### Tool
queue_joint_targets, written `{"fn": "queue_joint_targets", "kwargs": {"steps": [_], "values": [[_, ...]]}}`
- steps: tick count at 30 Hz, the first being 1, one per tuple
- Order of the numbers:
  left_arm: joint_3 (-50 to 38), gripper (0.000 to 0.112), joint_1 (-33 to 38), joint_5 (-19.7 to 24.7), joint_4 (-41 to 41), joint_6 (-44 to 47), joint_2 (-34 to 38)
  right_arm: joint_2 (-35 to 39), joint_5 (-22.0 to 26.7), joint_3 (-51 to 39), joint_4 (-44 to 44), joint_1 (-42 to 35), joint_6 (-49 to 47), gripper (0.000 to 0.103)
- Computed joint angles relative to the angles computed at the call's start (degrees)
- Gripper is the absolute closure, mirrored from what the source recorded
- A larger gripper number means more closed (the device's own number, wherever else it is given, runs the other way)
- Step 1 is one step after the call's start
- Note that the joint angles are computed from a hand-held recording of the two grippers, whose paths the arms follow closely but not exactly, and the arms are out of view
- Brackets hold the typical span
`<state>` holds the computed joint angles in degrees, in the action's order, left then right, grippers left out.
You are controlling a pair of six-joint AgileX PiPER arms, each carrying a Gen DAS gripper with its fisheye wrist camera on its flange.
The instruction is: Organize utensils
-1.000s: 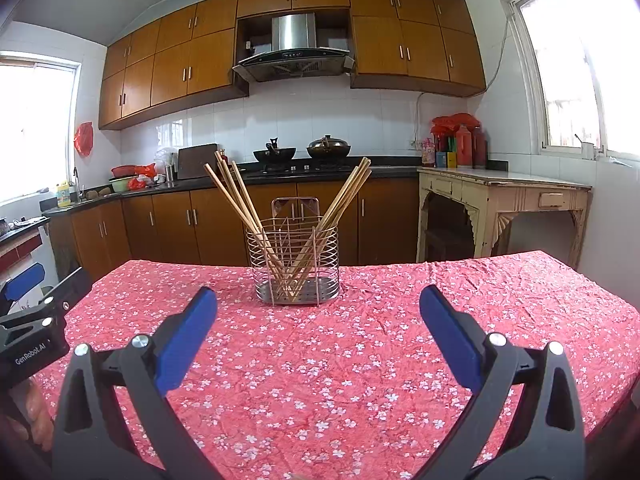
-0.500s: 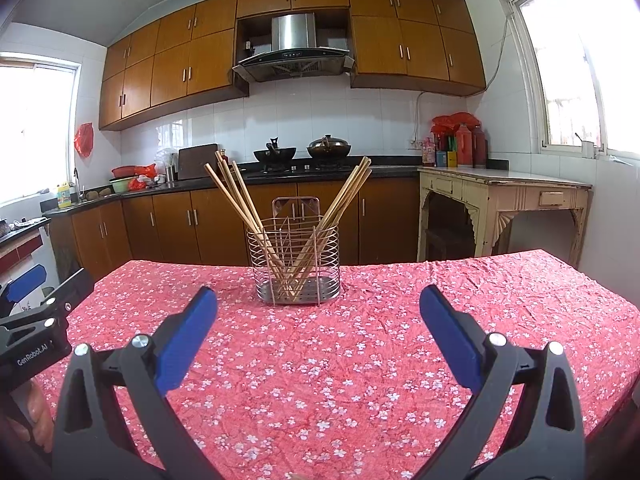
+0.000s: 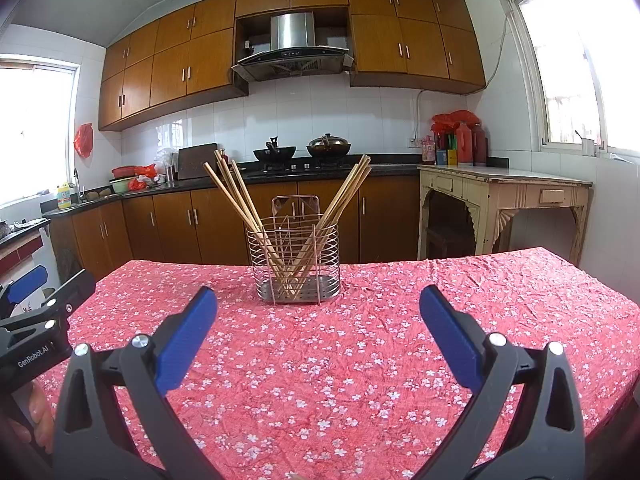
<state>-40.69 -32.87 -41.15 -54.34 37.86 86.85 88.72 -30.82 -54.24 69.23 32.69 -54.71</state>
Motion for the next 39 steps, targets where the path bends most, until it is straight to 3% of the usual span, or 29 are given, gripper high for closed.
{"fn": "queue_joint_targets", "kwargs": {"steps": [39], "values": [[-0.90, 0.012, -0.67, 0.05, -0.27, 0.15, 0.95, 0.04, 0.24, 0.14, -0.48, -0.35, 0.54, 0.004]]}}
